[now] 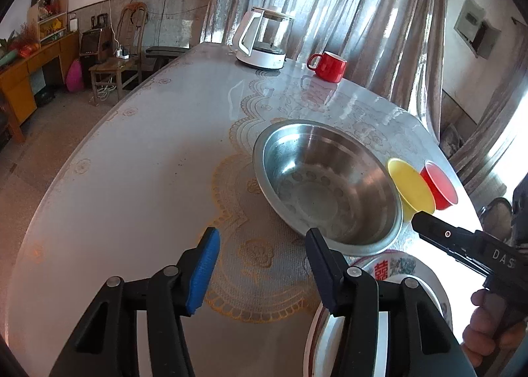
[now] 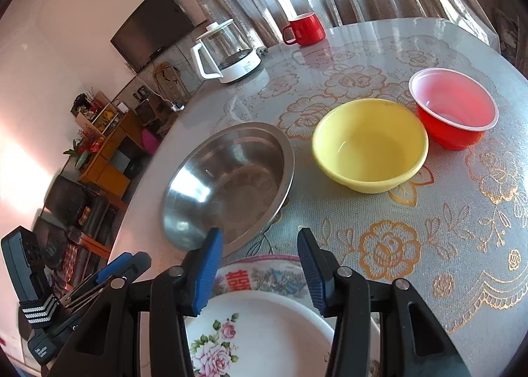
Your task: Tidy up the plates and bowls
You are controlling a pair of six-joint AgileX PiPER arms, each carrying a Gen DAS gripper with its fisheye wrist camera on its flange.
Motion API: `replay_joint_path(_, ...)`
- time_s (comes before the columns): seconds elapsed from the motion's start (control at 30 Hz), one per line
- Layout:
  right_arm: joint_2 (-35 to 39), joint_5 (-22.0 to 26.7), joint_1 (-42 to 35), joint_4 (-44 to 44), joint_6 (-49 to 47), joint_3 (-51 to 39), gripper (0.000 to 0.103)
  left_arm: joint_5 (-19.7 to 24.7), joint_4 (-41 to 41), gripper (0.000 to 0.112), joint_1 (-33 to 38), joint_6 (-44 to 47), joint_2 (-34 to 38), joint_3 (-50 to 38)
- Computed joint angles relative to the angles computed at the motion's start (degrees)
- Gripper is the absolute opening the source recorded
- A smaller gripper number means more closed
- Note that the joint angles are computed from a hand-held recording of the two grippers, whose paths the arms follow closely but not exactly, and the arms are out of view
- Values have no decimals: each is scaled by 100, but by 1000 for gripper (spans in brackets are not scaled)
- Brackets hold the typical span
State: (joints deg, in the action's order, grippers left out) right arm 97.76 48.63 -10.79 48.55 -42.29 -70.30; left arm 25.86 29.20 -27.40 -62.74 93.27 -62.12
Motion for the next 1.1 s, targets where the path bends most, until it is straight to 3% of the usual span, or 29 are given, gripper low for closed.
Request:
replay_joint_path(0.23, 448, -244, 336, -563, 596, -526, 30, -164, -885, 50, 366, 870, 572, -597)
replay_joint_path(0.37, 640, -313, 480, -802, 724, -727, 18, -145, -1323, 33, 461, 1375, 913, -917)
replay_joint_path(0.47, 638, -396, 514, -832, 682, -723, 18, -405, -1930, 25, 545, 1972, 930, -855)
replay_joint_path(0.73, 567, -492, 684, -936, 554, -656, 18, -769, -1072, 26, 496, 1149, 434, -170)
replay_joint_path(1.1, 16, -472, 1274, -594, -158, 47, 19, -601, 1101, 26, 293, -1188, -1177, 1494)
